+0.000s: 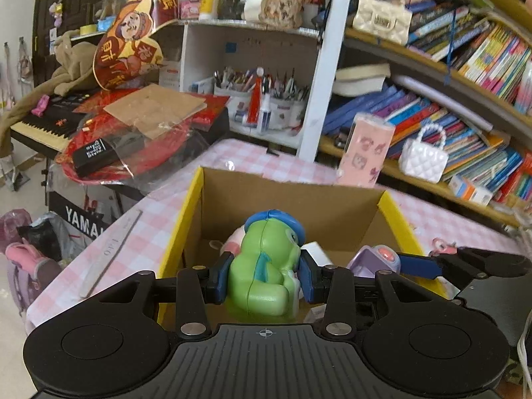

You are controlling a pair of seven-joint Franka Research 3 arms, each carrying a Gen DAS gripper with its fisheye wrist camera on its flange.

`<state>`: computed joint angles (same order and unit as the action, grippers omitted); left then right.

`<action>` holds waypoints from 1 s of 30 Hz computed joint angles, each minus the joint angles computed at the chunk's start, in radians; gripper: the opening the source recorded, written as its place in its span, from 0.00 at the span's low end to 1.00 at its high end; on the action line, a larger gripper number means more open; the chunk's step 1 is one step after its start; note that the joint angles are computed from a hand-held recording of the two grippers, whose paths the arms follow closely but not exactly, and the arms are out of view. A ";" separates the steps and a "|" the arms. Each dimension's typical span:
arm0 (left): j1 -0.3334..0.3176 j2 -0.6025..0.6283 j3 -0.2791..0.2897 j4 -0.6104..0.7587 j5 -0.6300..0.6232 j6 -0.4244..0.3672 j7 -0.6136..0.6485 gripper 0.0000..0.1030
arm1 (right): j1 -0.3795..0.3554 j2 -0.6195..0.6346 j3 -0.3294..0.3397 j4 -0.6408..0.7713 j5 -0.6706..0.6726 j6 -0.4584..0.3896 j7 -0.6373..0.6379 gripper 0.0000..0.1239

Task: Organize objects
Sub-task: 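Open both grippers to drop the green toy and purple truck into the yellow box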

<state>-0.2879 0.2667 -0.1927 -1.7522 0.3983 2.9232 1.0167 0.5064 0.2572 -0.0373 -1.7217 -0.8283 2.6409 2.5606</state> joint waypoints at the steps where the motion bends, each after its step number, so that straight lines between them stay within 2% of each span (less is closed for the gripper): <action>1: -0.005 0.008 0.004 0.010 0.005 -0.013 -0.004 0.39 | -0.010 0.014 0.009 0.013 0.030 -0.003 -0.042 0.49; 7: -0.009 0.040 -0.002 0.048 0.000 -0.078 0.009 0.41 | -0.022 0.056 0.013 0.048 0.161 -0.011 -0.204 0.49; 16: -0.021 0.036 0.013 0.042 0.020 -0.079 -0.010 0.46 | 0.007 0.066 -0.016 0.067 0.214 -0.024 -0.250 0.49; 17: -0.020 0.031 0.016 0.036 0.023 -0.067 -0.021 0.48 | 0.010 0.066 -0.019 0.069 0.213 -0.025 -0.242 0.49; 20: -0.012 0.005 0.017 0.001 0.020 -0.012 -0.049 0.66 | 0.024 0.057 -0.035 0.060 0.181 -0.007 -0.178 0.52; 22: -0.021 -0.020 0.039 -0.027 0.058 0.037 -0.094 0.67 | 0.037 0.042 -0.046 0.050 0.133 0.004 -0.126 0.56; 26: -0.032 -0.081 0.076 -0.078 0.158 0.089 -0.184 0.68 | 0.049 0.000 -0.049 0.026 0.026 -0.002 -0.020 0.56; 30: -0.011 -0.157 0.076 -0.150 0.237 0.123 -0.259 0.72 | 0.044 -0.072 -0.025 -0.033 -0.085 -0.017 0.140 0.56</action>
<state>-0.2986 0.1100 -0.1170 -1.9027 0.6351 3.0458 0.7578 0.5508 0.1850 -0.0627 -1.7545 -0.9128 2.6235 2.7008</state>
